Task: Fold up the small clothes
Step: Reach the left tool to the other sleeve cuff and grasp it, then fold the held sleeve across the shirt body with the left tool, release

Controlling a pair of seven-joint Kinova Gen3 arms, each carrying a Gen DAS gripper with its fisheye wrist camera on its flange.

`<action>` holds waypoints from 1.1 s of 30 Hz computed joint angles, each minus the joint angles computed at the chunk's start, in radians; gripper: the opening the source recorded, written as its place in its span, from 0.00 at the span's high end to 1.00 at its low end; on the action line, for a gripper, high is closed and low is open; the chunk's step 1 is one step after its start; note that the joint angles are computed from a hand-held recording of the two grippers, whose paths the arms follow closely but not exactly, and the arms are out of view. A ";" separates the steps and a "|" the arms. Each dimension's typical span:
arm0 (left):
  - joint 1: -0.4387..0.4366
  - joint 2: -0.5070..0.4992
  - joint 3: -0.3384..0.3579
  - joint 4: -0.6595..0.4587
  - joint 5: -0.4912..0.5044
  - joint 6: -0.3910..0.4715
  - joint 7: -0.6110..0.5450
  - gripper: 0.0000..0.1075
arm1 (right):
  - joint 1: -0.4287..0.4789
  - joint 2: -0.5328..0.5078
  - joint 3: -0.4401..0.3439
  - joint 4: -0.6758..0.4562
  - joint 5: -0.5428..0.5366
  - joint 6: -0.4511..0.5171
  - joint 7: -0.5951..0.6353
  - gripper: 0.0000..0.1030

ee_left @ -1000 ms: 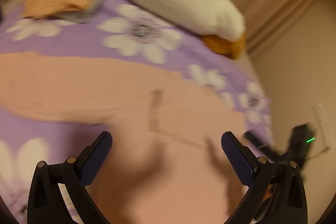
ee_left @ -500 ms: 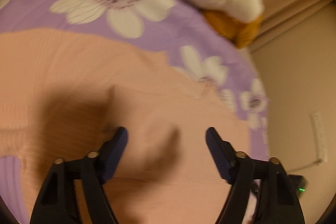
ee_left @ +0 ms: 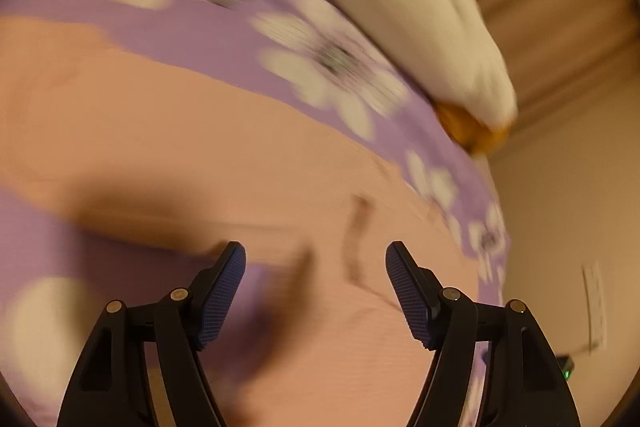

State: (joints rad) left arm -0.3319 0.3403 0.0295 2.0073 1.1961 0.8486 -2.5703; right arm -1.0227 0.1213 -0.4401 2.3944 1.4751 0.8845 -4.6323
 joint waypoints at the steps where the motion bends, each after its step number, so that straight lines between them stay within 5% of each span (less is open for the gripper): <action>1: -0.019 -0.008 -0.022 0.007 -0.006 -0.003 0.005 0.34 | -0.010 0.002 -0.006 -0.005 -0.012 0.019 -0.007 0.62; 7: -0.206 0.017 -0.111 0.042 0.067 0.025 -0.032 0.26 | -0.055 0.011 -0.023 -0.028 -0.052 0.073 -0.036 0.55; 14: -0.331 0.146 -0.111 0.010 0.197 0.111 -0.068 0.26 | -0.076 0.039 -0.009 -0.063 -0.084 0.055 -0.020 0.54; 26: -0.309 0.232 -0.078 -0.084 0.309 0.100 -0.095 0.26 | -0.073 0.050 0.018 -0.098 -0.117 0.010 0.061 0.54; 29: -0.272 0.202 -0.088 -0.076 0.311 0.024 -0.082 0.39 | -0.074 0.057 0.022 -0.099 -0.112 0.001 0.054 0.54; 31: -0.263 0.195 -0.088 -0.082 0.291 0.009 -0.071 0.56 | -0.076 0.062 0.022 -0.099 -0.113 -0.003 0.053 0.54; 33: -0.239 0.177 -0.093 -0.095 0.242 -0.034 -0.033 0.84 | -0.082 0.066 0.021 -0.105 -0.127 0.003 0.064 0.54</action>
State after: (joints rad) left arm -0.5706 0.5172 -0.0633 1.9125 1.4379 0.8142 -2.6031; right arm -1.1052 0.1874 -0.4190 2.2896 1.3485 0.8870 -4.5681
